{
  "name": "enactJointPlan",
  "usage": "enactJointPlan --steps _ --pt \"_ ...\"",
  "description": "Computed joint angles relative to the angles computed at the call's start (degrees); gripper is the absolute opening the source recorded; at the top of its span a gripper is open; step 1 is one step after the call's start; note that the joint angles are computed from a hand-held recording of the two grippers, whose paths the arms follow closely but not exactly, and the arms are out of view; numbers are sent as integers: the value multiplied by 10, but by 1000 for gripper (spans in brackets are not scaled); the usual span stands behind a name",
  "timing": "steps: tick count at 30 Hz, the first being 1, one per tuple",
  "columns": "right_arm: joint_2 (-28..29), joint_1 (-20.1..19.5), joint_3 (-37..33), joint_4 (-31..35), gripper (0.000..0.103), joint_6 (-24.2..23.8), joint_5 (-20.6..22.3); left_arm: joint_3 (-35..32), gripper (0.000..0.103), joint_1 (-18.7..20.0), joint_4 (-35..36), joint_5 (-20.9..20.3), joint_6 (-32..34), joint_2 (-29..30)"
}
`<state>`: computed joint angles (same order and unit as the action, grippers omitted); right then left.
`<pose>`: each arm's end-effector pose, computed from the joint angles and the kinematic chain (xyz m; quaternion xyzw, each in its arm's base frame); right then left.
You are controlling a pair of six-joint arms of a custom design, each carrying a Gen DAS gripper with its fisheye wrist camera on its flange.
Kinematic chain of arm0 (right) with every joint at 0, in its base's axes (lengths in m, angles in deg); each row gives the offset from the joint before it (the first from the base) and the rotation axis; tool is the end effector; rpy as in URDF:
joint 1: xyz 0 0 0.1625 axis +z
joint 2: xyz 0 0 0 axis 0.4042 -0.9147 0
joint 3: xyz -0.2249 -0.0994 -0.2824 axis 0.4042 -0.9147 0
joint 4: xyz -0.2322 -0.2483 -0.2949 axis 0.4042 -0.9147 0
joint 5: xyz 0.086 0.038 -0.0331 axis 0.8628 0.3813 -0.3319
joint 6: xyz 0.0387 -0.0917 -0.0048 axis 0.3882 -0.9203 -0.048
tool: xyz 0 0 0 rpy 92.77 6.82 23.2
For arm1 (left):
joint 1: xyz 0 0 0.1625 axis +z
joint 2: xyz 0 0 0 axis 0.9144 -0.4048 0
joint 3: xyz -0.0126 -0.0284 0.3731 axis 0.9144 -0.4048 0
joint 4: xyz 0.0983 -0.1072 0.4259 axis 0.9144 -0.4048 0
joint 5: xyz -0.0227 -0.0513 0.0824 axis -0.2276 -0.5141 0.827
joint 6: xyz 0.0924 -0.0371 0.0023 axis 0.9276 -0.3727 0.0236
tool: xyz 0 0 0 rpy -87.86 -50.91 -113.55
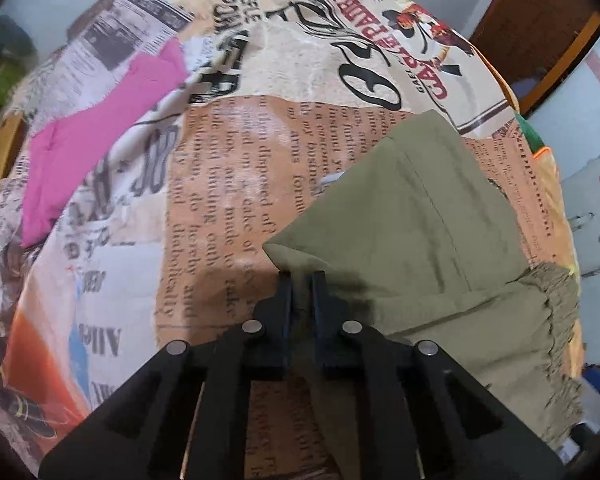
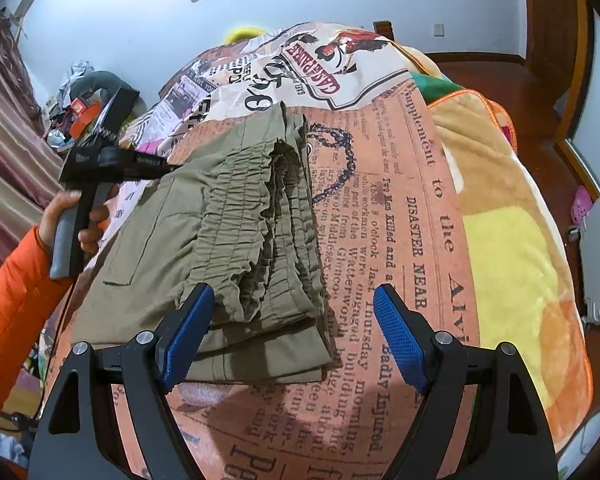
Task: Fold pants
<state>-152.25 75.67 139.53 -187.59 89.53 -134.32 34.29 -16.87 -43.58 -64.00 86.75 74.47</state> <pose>0.1339 -0.3916 0.3143 -0.1400 -0.8769 0.3743 0.2670 -0.4091 -0.7515 -0.0624 0.3680 0.8936 -0.0071 0.2570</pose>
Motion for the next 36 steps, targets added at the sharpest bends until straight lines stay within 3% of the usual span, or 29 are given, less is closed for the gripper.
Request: enactJointPlan --steps 3,15,19,23,26,29,36 --pt "1 5 -1 3 79 -3 -6 90 9 -5 -65 27 6 -49" --pt "-2 33 3 0 79 0 -26 384 9 -26 -197 94 -13 -243" --pt "10 47 0 -7 79 -7 -32 452 9 -35 -210 89 -57 -298" --pt "24 52 1 -7 79 -16 -35 497 10 -39 -216 69 -90 -340" --pt "36 45 1 -5 79 -26 -35 522 20 -40 -233 83 -103 -355" --pt "47 35 4 3 79 -28 -40 528 35 -34 -238 97 -121 -363" --pt "55 32 17 -34 77 -52 -51 531 36 -19 -223 144 -110 -371"
